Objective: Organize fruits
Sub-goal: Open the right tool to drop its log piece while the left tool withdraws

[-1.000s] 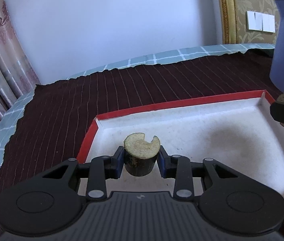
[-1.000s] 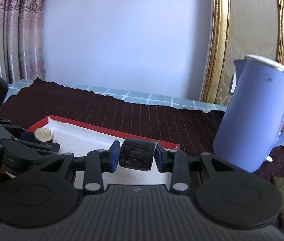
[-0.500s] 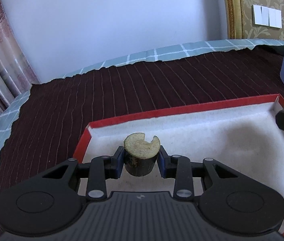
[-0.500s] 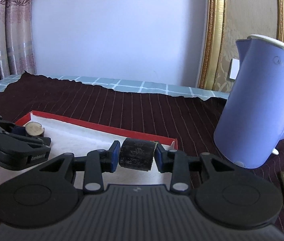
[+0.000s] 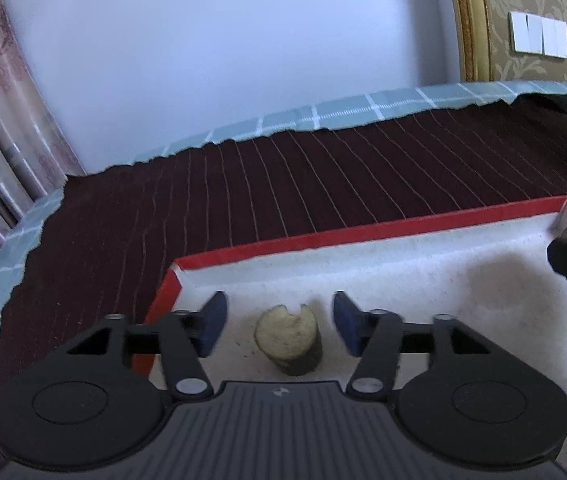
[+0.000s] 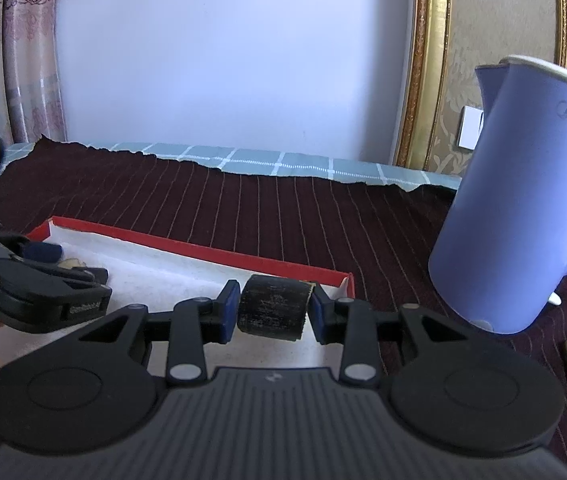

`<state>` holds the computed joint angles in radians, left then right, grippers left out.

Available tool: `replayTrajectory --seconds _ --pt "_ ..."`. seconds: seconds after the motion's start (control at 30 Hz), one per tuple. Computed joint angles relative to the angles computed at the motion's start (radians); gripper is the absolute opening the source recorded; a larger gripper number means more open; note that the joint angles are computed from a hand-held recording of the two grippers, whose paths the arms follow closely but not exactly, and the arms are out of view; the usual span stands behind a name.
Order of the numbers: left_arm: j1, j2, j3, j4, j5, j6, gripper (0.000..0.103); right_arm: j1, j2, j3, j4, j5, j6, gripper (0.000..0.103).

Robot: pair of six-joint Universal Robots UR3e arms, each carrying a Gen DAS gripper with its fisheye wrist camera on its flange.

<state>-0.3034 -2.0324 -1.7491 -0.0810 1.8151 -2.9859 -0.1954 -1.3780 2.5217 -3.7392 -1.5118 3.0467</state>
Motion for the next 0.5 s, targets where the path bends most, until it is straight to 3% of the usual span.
replayTrajectory --seconds 0.23,0.3,0.4,0.5 --pt "0.006 0.04 -0.069 0.057 0.001 0.01 0.069 0.003 0.036 -0.029 0.01 -0.019 0.004 0.033" --pt "0.019 0.061 -0.093 0.054 -0.02 0.007 0.069 0.002 0.037 -0.034 0.015 -0.016 0.002 0.038" --pt "0.048 0.105 -0.147 0.058 -0.068 0.003 0.069 0.017 0.051 -0.038 0.001 -0.037 0.003 0.055" --pt "0.072 0.149 -0.208 0.087 -0.104 -0.001 0.069 0.03 0.061 -0.016 -0.057 -0.056 0.01 0.081"
